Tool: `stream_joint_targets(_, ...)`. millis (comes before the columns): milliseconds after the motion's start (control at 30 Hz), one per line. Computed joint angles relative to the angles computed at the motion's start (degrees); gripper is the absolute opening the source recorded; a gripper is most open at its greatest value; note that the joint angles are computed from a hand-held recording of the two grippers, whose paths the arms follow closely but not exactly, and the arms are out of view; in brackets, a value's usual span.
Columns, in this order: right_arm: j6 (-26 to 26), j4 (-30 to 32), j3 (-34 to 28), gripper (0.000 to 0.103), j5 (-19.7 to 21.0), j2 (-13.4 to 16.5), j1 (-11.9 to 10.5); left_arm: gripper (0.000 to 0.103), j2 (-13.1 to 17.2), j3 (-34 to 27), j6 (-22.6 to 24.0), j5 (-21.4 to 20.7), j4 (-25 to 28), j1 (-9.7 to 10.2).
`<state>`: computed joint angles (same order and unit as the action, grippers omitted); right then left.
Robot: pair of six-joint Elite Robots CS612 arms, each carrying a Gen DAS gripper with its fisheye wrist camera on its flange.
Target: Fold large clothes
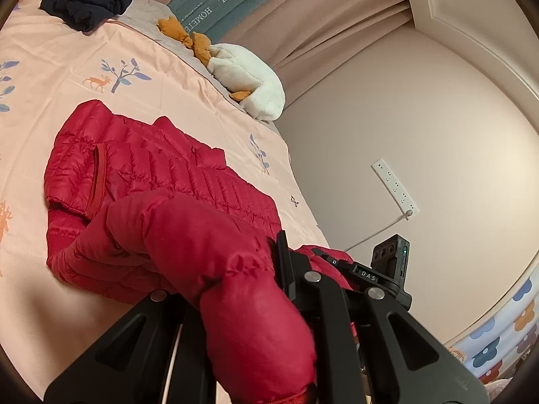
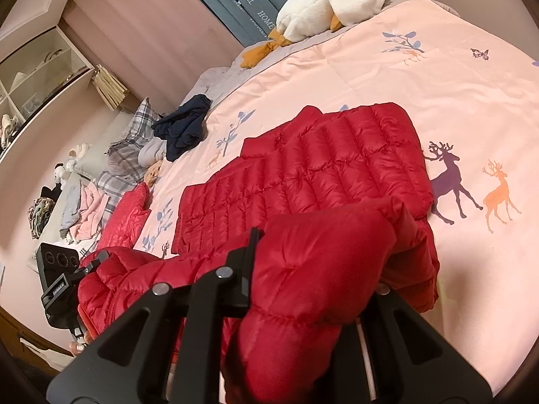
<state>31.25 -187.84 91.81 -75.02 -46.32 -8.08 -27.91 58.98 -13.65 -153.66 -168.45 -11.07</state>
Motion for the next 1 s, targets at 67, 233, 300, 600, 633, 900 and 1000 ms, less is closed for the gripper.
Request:
stream_joint_targets(67, -0.01, 0.28, -0.24, 0.013, -0.06, 0.10, -0.02, 0.012, 0.10, -0.25, -0.09, 0.06, -0.01, -0.06)
stream_joint_targets(233, 0.14, 0.29, -0.64, 0.013, 0.15, 0.40, -0.16, 0.012, 0.22, -0.47, -0.28, 0.19, -0.03, -0.15)
stream_joint_targets(300, 0.35, 0.23, -0.77, 0.013, 0.28, 0.57, -0.26, 0.012, 0.21, -0.50, -0.22, 0.32, 0.04, -0.17)
stream_joint_targets(600, 0.58, 0.36, -1.42, 0.013, 0.90, 1.22, -0.61, 0.012, 0.73, -1.93, -0.90, 1.70, 0.22, -0.70)
stream_joint_targets(633, 0.55, 0.48, -1.56, 0.013, 0.98, 1.32, -0.66, 0.012, 0.78, -2.08, -0.88, 1.76, 0.36, -0.74)
stream_joint_targets(900, 0.66, 0.74, -2.59, 0.013, 1.35, 2.13, -0.87, 0.012, 1.40, -3.46, -0.95, 2.42, 1.19, -0.90)
stream_joint_targets(1000, 0.79, 0.71, -2.81, 0.013, 1.61, 2.33, -0.97, 0.012, 1.47, -3.67, -0.91, 2.80, 1.33, -1.02)
